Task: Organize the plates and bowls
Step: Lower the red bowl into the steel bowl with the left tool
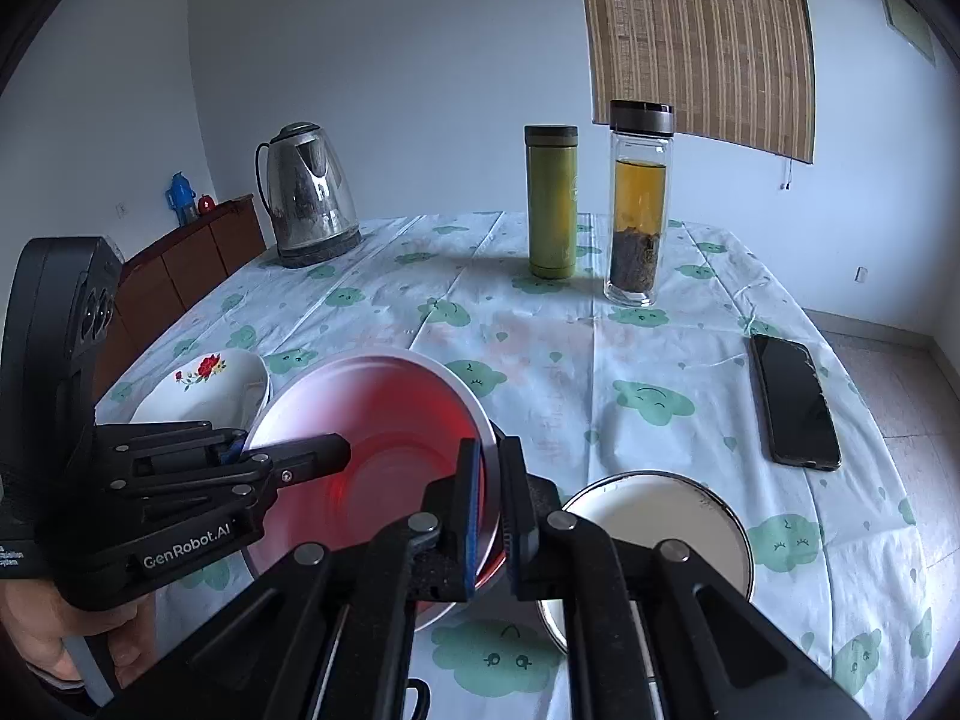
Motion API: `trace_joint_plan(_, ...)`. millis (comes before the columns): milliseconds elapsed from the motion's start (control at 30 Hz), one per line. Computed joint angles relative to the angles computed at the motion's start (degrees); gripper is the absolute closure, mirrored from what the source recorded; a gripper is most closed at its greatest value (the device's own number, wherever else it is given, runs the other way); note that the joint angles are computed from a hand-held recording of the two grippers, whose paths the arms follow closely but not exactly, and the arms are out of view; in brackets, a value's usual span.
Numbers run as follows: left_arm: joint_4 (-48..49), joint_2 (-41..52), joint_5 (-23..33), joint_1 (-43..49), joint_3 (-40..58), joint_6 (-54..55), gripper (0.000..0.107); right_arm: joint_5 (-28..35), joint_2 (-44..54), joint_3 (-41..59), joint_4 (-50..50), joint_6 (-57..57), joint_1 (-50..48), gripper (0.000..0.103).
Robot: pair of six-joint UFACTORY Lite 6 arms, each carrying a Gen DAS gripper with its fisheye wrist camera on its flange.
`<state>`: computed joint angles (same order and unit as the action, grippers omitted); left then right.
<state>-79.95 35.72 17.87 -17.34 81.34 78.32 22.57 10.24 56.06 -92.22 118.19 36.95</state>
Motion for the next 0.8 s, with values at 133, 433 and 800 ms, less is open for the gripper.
trace_joint_plan(133,1.88,0.95,-0.12,-0.26,0.73,-1.62,0.099,-0.23,1.25,0.81,0.6,-0.92,-0.54,0.095)
trace_joint_plan(433,4.4,1.71,-1.71,-0.84,1.24,-3.57,0.099,-1.24,3.19,1.92,0.67,-1.32,-1.35,0.095)
trace_joint_plan(800,3.86,1.89,-4.08,-1.82,0.92,-1.95,0.098,-2.11,4.27,2.04,-1.49,0.73,-2.08,0.094)
